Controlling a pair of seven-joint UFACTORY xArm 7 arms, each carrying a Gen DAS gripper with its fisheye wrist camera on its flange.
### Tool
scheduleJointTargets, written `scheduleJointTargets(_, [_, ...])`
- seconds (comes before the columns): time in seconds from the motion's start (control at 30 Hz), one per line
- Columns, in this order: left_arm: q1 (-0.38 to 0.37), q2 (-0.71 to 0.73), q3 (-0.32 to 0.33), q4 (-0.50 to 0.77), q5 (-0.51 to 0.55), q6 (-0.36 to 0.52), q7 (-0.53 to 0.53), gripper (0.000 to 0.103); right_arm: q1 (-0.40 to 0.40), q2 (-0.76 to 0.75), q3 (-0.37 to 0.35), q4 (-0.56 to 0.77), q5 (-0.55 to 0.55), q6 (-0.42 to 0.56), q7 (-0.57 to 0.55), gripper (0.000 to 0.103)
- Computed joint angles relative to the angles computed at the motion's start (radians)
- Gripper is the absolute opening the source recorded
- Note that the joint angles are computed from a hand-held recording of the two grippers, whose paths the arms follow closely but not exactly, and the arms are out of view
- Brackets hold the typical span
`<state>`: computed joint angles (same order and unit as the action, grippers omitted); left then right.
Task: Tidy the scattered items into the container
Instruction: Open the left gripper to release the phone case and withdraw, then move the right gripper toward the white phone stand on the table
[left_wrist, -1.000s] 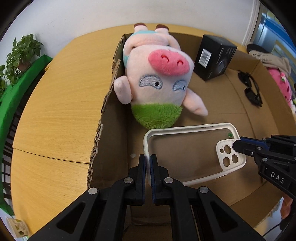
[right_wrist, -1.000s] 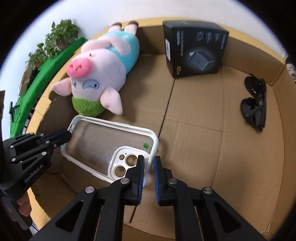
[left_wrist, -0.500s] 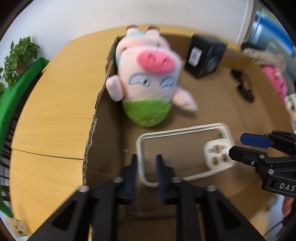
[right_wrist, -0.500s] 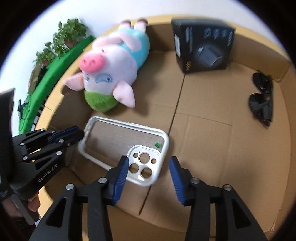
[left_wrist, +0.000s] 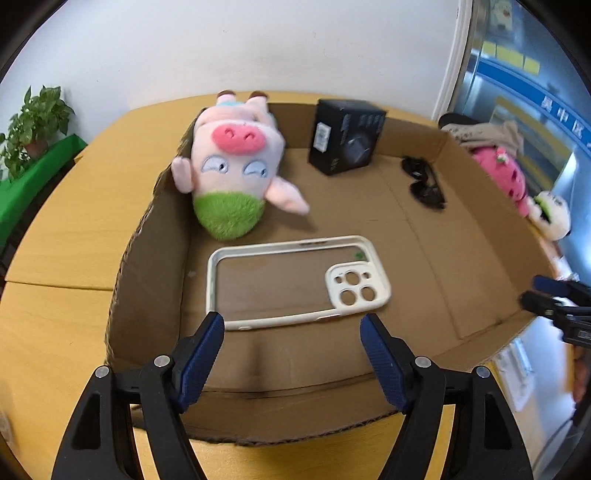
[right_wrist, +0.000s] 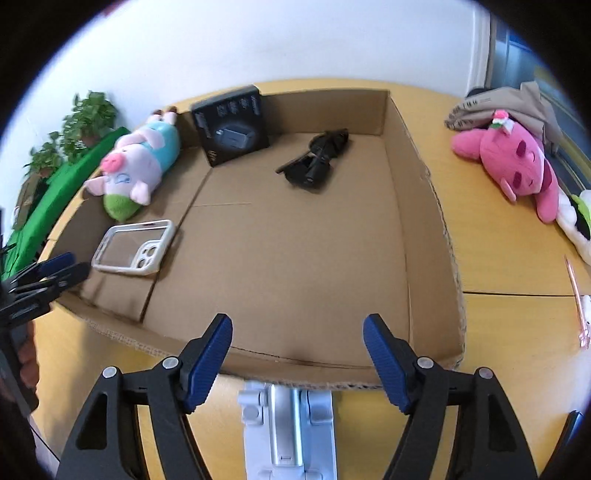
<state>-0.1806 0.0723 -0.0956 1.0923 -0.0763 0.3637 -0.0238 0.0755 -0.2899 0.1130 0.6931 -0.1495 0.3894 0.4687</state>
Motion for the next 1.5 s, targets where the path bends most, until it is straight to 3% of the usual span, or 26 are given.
scheduleJointTargets(0.17, [0.026,-0.033,0.004,-0.017,-0.09,-0.01,0.091,0.08,-0.019,-0.019,0.035,0.0,-0.046,-0.001,0.063,0.073])
scheduleJointTargets(0.3, [0.021,-0.112,0.008,-0.041,-0.116,-0.044,0.141,0.083,-0.067,-0.072,0.101,0.012,-0.158,-0.026,0.169,0.073])
scheduleJointTargets(0.43, [0.014,-0.193,-0.007,-0.078,-0.002,-0.13,0.071,0.099,-0.109,-0.118,0.184,0.047,-0.29,-0.017,0.277,0.073])
scheduleJointTargets(0.57, [-0.014,-0.271,-0.014,-0.126,0.021,-0.21,0.053,0.1,-0.143,-0.176,0.244,0.054,-0.379,-0.043,0.378,0.073])
scheduleJointTargets(0.63, [0.028,-0.298,-0.059,-0.146,0.099,-0.238,-0.027,0.103,-0.143,-0.197,0.255,0.058,-0.394,-0.037,0.393,0.073])
scheduleJointTargets(0.7, [0.065,-0.32,-0.096,-0.158,0.169,-0.25,-0.098,0.103,-0.128,-0.207,0.253,0.062,-0.392,-0.017,0.384,0.073])
scheduleJointTargets(0.8, [0.062,-0.348,-0.096,-0.172,0.192,-0.249,-0.147,0.103,-0.108,-0.225,0.243,0.052,-0.38,-0.013,0.382,0.073])
scheduleJointTargets(1.0, [0.01,-0.383,-0.061,-0.197,0.172,-0.242,-0.142,0.103,-0.091,-0.271,0.235,0.019,-0.351,-0.01,0.371,0.073])
scheduleJointTargets(1.2, [-0.007,-0.391,-0.066,-0.201,0.162,-0.229,-0.143,0.103,-0.089,-0.308,0.234,-0.006,-0.322,-0.003,0.348,0.073])
scheduleJointTargets(1.4, [-0.086,-0.379,-0.027,-0.201,0.094,-0.204,-0.085,0.103,-0.069,-0.347,0.204,-0.058,-0.27,-0.006,0.308,0.073])
scheduleJointTargets(1.5, [-0.17,-0.362,0.033,-0.202,-0.015,-0.18,-0.012,0.103,-0.041,-0.371,0.163,-0.117,-0.216,0.001,0.273,0.073])
